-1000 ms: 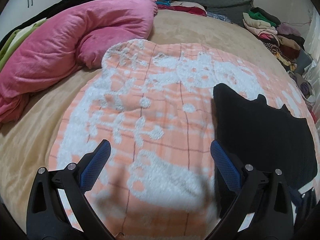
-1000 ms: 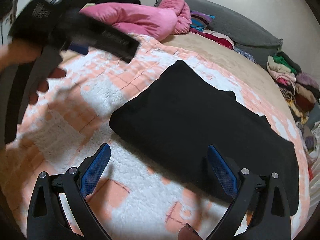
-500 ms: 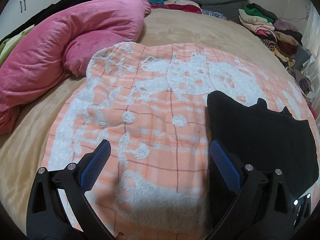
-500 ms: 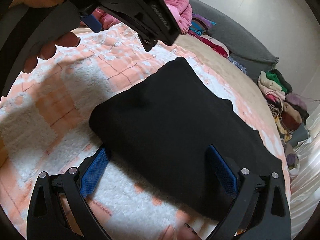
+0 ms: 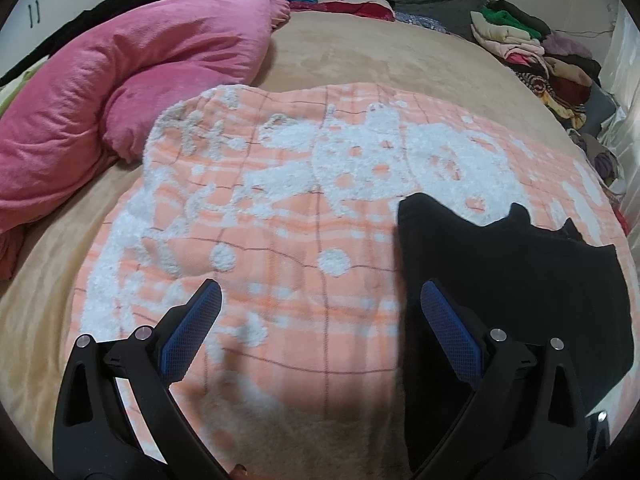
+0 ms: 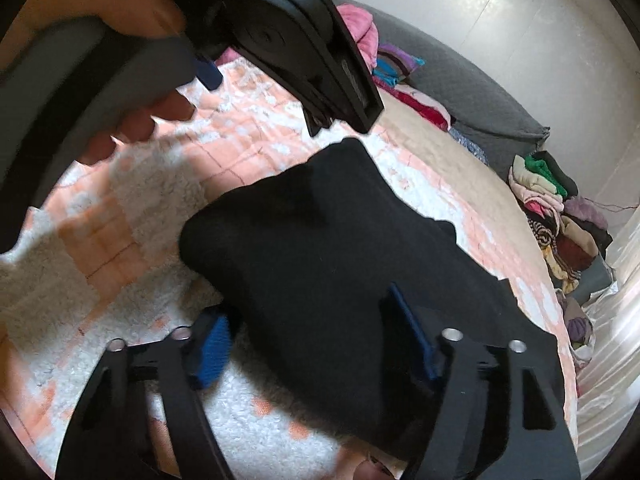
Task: Fold small clothes
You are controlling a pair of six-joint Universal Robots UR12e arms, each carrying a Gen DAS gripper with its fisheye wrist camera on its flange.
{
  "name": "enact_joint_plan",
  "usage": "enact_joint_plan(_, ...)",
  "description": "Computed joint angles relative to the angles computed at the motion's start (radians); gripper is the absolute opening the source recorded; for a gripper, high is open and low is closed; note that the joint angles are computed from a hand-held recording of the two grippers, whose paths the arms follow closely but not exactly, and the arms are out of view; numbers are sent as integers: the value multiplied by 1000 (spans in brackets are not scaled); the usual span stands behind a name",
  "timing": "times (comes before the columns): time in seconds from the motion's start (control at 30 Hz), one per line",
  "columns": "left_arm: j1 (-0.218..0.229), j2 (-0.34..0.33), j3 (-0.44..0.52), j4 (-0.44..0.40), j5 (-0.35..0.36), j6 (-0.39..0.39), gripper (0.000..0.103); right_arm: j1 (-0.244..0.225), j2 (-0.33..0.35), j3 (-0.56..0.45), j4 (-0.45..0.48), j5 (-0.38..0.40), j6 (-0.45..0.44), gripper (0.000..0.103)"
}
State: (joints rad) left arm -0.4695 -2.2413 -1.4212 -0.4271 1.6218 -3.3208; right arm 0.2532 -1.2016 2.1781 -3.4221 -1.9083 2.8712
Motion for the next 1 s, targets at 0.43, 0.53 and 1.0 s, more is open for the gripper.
enact_joint_plan(0.43, 12, -34, 64, -111, -257, -61, 94, -24, -36, 44, -103, 43, 52, 9)
enact_joint_plan(0.53, 7, -42, 78, -118, -314, -68, 93, -27, -47, 56, -136, 36, 72, 8)
enact_joint_plan(1.0, -49, -40, 126, -95, -332, -22, 24, -79, -104, 113, -232, 5, 180, 7)
